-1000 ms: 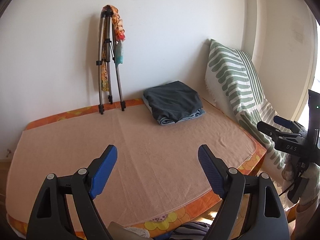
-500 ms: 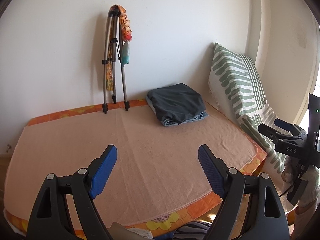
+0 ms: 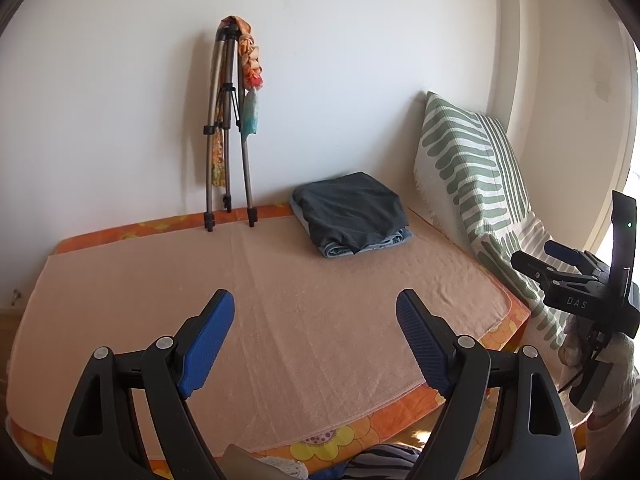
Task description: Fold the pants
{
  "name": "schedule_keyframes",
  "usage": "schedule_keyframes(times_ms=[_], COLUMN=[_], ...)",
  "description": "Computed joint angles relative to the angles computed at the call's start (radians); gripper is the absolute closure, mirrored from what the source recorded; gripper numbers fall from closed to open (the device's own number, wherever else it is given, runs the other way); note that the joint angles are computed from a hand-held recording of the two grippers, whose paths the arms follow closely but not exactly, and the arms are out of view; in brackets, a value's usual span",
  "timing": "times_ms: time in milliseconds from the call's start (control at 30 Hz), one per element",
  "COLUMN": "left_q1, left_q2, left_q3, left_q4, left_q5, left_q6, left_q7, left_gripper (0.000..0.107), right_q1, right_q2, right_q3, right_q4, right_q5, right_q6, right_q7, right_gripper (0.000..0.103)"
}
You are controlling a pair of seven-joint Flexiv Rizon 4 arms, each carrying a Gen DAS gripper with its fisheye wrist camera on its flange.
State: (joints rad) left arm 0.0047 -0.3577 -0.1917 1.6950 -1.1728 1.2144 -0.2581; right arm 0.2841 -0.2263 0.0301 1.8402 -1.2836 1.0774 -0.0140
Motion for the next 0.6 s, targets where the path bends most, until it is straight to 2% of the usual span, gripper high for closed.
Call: schedule_keyframes(times_ms=[600], left_q1=[-0.001], left_q2=[0.002], left_q3=[0.000], left_q4=[0.000], left_q5=[-0.006], left_q6=[-0.003], left_q7=[0.005], left_gripper=[0.023], right_q1=[0.005], right_q2=[-0.004], right_q3=[0.001], right_q4=[-0.005], right_q5=[0.005], right_q6=[-0.003], right_q7=[-0.011], right_gripper=[0.000])
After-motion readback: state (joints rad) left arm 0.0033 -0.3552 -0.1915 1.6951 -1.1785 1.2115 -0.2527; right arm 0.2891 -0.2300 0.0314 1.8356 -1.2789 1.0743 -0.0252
